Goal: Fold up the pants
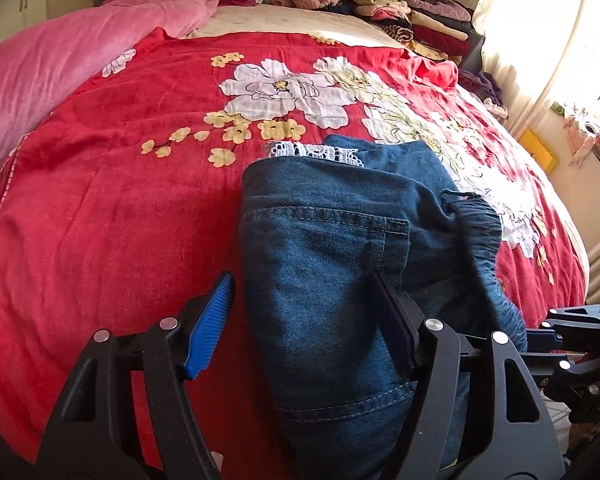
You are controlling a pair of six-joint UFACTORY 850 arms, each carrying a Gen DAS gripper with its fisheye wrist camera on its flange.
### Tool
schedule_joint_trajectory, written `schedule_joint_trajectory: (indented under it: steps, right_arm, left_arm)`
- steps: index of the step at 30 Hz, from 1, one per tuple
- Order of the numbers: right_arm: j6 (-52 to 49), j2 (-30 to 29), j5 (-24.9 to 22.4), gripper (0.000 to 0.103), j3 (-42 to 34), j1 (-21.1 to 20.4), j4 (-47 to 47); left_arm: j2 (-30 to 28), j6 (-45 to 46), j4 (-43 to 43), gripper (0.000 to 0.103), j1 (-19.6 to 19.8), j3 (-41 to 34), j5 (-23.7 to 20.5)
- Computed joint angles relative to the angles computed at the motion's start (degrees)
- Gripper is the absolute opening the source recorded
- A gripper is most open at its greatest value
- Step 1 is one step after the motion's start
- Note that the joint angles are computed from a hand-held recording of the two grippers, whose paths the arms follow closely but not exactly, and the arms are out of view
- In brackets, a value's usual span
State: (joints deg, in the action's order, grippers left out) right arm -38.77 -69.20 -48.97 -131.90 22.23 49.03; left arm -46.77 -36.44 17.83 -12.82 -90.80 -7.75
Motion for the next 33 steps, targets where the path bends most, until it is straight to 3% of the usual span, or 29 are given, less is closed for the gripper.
schedule_joint_trajectory:
  steps: [4,11,17,33]
  right_arm:
    - [5.1,-3.8,-3.7,0.024,-4.7,0.0,-2.5]
    - [5.2,-4.7,-5.3,0.033,-6.3,-0.2,-3.4]
    - [4.4,-2.6,-3.1,0.046,-3.8,-0.2,-3.9]
    - [3.9,-0.5,1.7,0.069,-1.6,-1.0,-4.2]
  left_arm:
    - [-0.2,-0.5,0.5,0.062,-0.1,-0.2,-0.3]
    - [0.0,0.1,-0.3,0.062,0.0,0.3,0.1]
    - [0.5,-4.6,4.5,0.062,-0.2,1.0,0.5]
    - [3.0,-9.8,9.2,0.065,-0.5,4.3,2.7]
